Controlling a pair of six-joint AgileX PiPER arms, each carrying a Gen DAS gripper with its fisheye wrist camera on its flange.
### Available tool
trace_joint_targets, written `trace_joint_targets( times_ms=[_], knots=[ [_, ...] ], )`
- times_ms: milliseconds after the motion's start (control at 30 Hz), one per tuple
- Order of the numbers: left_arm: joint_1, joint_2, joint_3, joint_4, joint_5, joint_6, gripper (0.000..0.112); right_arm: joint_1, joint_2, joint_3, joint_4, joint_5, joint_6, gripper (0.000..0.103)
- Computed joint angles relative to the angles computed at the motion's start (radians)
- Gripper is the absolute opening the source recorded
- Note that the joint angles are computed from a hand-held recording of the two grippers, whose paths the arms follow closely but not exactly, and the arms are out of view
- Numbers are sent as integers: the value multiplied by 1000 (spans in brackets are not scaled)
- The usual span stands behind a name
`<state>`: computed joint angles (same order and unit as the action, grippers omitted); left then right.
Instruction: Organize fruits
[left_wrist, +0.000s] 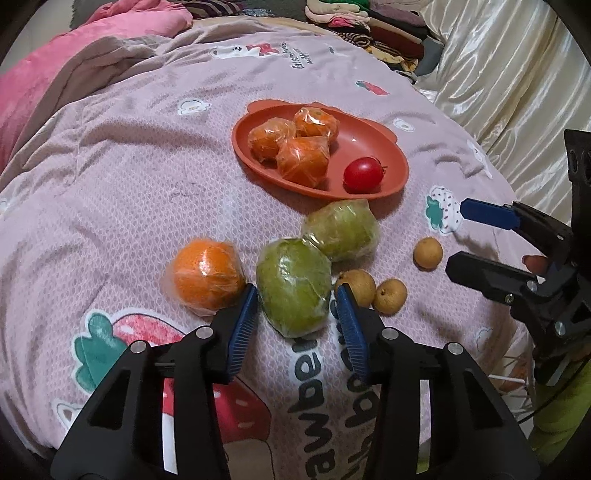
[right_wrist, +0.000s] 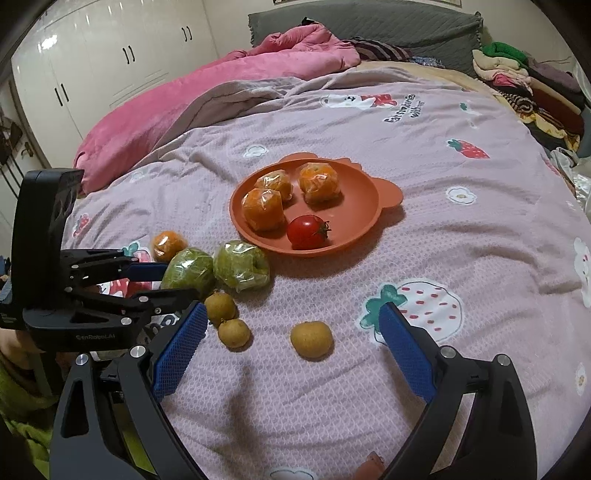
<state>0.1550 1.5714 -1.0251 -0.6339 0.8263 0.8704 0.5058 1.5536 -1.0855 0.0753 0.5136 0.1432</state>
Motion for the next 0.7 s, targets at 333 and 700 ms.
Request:
trace_joint_targets(
  times_ms=[333,700],
  knots=[
    [-31,26,-20,22,-45,-3,35,-20,60,-62,88,35,-100,80],
    [-20,23,-10,6,-43,59,34,-25,141,-132,225,55,-205,70]
  ],
)
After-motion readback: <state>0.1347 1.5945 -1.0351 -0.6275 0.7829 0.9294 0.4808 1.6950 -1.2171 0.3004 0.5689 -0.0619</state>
